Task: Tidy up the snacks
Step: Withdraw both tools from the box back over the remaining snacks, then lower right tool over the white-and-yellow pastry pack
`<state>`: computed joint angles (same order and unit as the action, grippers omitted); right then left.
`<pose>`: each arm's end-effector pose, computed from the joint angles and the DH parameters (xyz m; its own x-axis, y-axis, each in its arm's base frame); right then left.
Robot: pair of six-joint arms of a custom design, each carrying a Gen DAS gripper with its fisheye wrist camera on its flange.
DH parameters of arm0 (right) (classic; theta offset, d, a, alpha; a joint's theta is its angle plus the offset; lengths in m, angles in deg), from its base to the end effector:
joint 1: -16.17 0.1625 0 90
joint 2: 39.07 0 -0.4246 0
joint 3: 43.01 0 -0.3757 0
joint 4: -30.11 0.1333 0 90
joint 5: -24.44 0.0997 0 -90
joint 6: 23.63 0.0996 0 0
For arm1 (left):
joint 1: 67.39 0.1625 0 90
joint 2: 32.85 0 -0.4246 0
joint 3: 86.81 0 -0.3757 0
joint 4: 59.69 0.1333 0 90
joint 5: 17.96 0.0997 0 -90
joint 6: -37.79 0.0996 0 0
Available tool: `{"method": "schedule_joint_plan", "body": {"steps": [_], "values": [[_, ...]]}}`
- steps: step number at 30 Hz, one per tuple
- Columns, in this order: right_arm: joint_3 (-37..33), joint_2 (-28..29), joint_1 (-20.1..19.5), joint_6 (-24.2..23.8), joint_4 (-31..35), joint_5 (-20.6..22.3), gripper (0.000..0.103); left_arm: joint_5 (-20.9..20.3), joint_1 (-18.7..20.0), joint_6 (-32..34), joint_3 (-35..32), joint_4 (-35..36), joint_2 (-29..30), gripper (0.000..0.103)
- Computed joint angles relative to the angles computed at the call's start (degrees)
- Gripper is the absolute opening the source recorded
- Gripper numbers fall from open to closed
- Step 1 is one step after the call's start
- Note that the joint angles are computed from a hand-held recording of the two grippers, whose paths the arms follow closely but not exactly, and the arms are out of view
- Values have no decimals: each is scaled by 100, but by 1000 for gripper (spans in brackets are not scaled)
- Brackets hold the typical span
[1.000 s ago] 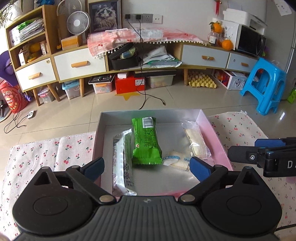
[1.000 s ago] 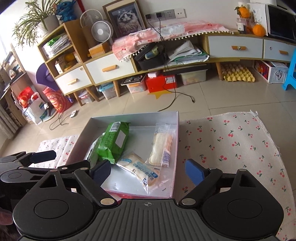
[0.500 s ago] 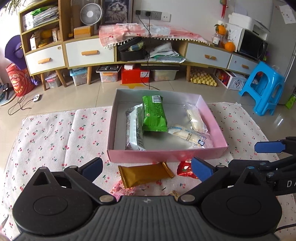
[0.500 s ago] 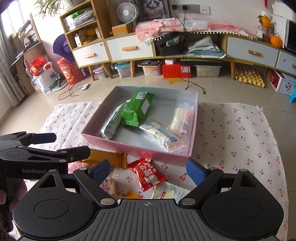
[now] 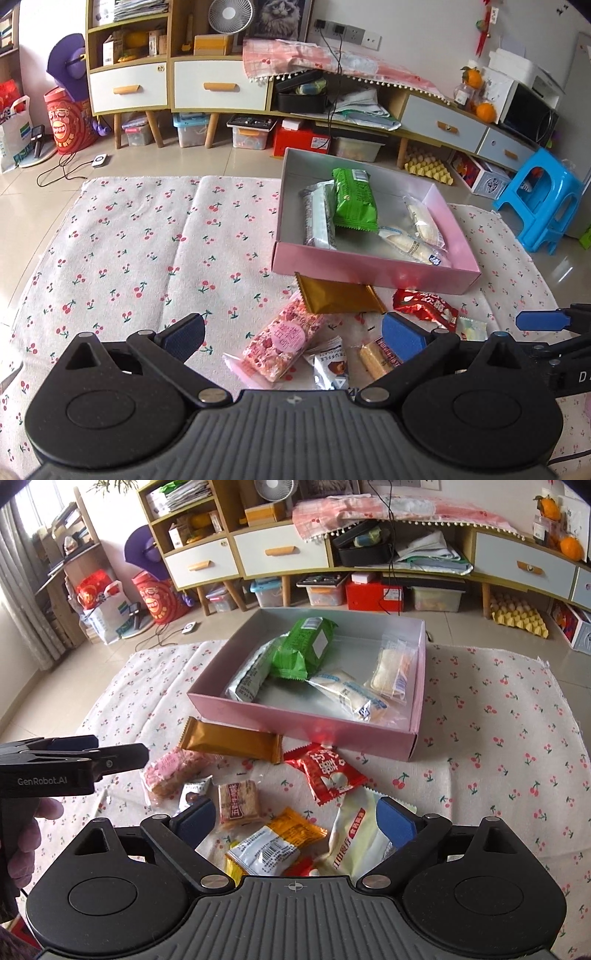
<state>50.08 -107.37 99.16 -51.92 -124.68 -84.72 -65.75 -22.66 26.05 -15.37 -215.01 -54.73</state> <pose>0.0224 -0.6425 0.3915 -0.8472 -0.0744 0.5260 -0.3498 0.8234 -0.4469 -0.3945 -0.6727 -0.0091 -0.7764 0.2516 -0.5778 0.5370 0.7441 -0.3975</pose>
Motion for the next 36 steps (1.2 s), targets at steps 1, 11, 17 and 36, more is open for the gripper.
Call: {"method": "schedule_joint_plan", "body": {"steps": [1,11,17,36], "values": [[40,3,-41,41,-33,-17,95,17,16,-11,45,-58,-3,102],[143,217,-245,264,-460,-874,95,184,153,187,402,-111,-182,102],[156,357,-275,650,-775,-1028,95,-131,347,986,305,-320,-107,85],[239,532,-301,-427,-1303,-1183,94,-887,497,597,141,290,-177,49]]}}
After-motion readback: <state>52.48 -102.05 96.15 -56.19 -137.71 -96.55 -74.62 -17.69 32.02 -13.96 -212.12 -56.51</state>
